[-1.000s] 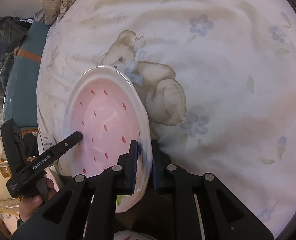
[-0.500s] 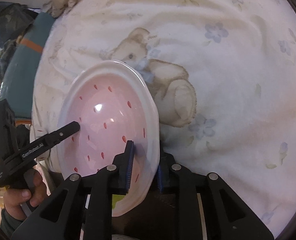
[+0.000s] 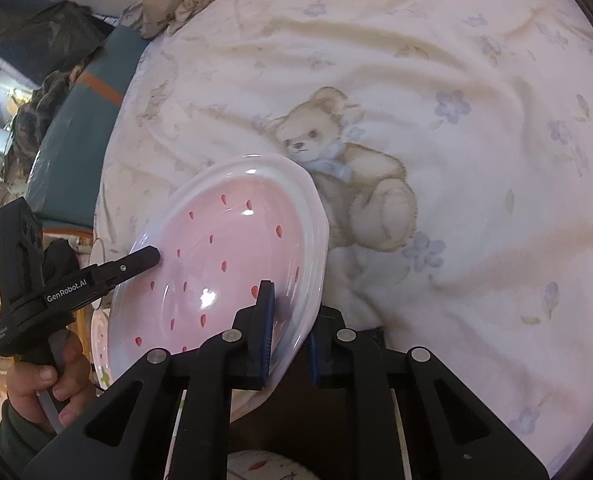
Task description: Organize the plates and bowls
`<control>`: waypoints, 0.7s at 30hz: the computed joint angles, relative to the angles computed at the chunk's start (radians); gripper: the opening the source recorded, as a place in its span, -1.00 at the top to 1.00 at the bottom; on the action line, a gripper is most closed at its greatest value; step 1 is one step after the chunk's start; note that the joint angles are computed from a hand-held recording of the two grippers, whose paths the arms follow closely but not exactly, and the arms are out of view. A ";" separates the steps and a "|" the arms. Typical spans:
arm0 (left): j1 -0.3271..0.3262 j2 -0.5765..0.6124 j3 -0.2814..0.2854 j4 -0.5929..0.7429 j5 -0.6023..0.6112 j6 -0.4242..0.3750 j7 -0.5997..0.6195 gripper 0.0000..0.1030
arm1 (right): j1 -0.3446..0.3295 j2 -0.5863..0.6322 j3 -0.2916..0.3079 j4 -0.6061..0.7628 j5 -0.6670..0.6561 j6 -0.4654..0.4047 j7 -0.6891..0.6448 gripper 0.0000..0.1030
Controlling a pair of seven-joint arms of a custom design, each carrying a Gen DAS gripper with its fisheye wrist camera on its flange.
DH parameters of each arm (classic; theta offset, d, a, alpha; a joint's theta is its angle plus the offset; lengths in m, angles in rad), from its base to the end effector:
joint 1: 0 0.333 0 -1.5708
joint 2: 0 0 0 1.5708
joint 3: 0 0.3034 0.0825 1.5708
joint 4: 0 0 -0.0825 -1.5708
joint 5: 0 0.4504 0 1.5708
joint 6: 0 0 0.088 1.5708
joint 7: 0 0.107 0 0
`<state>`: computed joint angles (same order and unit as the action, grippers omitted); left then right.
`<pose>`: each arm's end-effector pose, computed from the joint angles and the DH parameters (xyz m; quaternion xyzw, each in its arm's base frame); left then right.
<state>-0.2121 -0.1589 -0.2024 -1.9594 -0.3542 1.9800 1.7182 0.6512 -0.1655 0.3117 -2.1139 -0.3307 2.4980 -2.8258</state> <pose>0.5366 -0.2655 0.5350 0.5236 -0.8338 0.1616 0.0672 0.3431 0.5077 0.5058 -0.4008 0.8644 0.0314 0.3019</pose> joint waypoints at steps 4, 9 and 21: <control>0.010 -0.036 0.016 -0.022 -0.024 -0.012 0.009 0.67 | 0.007 0.026 0.005 0.052 -0.013 -0.027 -0.026 0.68; 0.027 -0.091 0.033 -0.047 -0.039 -0.034 0.019 0.67 | 0.024 0.060 0.008 0.120 -0.022 -0.066 -0.062 0.68; 0.081 -0.242 0.101 -0.119 -0.101 -0.127 0.067 0.67 | 0.099 0.189 0.018 0.363 -0.113 -0.219 -0.070 0.68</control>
<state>-0.1313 -0.4011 -0.1014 -2.0784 -0.4556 1.8534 1.7855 0.7500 0.0232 0.3296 -1.7510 -0.4433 2.2786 -2.8963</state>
